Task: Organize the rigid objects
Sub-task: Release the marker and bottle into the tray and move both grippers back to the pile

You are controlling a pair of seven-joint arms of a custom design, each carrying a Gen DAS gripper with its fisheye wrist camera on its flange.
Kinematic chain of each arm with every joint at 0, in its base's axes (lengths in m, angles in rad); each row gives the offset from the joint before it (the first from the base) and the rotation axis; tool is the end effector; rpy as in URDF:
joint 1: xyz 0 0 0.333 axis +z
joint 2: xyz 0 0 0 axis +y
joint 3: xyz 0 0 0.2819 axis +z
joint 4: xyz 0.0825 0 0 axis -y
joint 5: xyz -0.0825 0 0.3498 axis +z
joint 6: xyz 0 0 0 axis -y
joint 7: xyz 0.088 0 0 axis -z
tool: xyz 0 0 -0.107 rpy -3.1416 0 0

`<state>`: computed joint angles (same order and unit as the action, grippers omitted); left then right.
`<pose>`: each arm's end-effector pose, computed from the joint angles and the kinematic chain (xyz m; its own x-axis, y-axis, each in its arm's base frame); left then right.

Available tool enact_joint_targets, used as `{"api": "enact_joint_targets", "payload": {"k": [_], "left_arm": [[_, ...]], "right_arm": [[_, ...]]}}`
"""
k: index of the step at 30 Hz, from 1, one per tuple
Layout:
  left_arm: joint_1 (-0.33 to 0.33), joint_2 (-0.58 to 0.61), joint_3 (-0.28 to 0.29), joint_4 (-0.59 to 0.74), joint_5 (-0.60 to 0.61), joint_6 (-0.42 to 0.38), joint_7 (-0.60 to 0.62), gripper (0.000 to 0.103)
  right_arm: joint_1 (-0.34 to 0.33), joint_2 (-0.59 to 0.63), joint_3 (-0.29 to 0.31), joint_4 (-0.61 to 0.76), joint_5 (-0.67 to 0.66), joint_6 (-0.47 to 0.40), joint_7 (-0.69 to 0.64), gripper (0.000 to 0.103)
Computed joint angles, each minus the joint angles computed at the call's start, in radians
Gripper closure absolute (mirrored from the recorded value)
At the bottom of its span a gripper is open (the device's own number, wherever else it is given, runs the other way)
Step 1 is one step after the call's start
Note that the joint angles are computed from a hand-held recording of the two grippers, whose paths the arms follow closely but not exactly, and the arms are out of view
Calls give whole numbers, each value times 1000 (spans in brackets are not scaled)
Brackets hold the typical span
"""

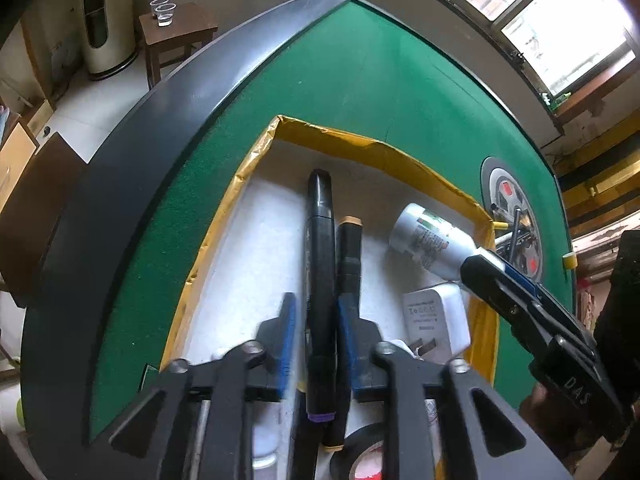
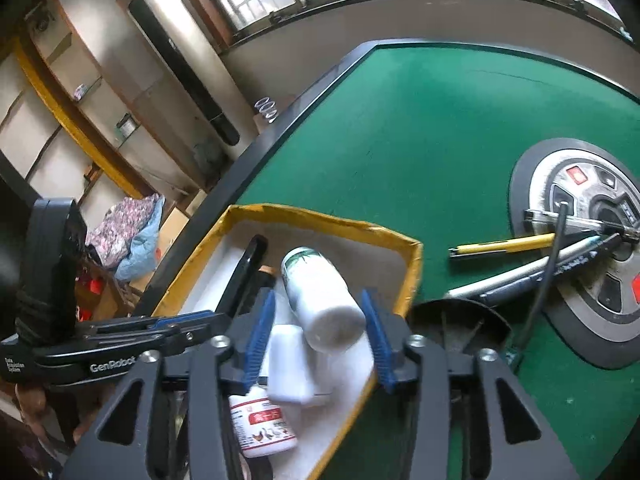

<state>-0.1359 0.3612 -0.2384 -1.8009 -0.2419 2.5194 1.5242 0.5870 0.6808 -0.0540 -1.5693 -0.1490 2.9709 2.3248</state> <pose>0.5942 -0.2170 0.3770 -0.1672 -0.9407 0.2951 -0.9487 0.0720 -0.3079 0.5950 0.3722 0.3218 0.0544 -0.9410 -0.3340 -0.8040 0.1571 -0.5735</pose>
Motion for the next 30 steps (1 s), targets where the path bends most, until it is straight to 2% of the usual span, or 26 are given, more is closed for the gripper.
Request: {"api": "enact_joint_targets", "payload": {"k": [2,4,6,10,12,13,15,18,21,23,24,26,29,30], "left_arm": [[3,-16,-6,-23,-16,27,6,51],[3,-38,-6,-53,-24,53,8,45],[-3,-69,-1,-94,-14,72,2,45],[-27,-135,9,-176,19,113,-49,45],[-49,-177,7,-223,48,148,-76,45],[-60,-191,6,-237,66,160,-93,45],[-90,-227,-1,-270,108,209,-125,46],[-126,-235,-16,-265,164,240,-139,46],[-166,-189,-33,-190,205,204,-134,46],[-194,-142,-34,-124,244,170,-152,46],[-214,-102,-33,-69,270,147,-165,46],[-242,-45,-32,6,301,116,-179,46],[-295,76,-14,182,360,19,-199,46],[-324,127,2,258,396,-16,-216,49]], "right_arm": [[-17,-26,16,-42,10,35,-10,55],[-4,-68,1,-112,8,90,-5,54],[-23,-120,20,-202,20,155,-22,54],[-151,-230,152,-392,88,284,-102,53],[-142,-283,131,-478,123,334,-110,51],[-114,-320,91,-544,154,370,-105,50],[-134,-356,94,-620,197,419,-104,50],[-175,-384,101,-709,262,481,-91,51],[-239,-371,134,-747,282,530,-66,51],[-364,-345,221,-765,187,567,28,51],[-395,-333,240,-761,156,574,61,51],[-398,-336,235,-773,143,590,89,51],[-360,-364,196,-813,167,631,82,51],[-358,-371,192,-823,166,642,86,51]]}}
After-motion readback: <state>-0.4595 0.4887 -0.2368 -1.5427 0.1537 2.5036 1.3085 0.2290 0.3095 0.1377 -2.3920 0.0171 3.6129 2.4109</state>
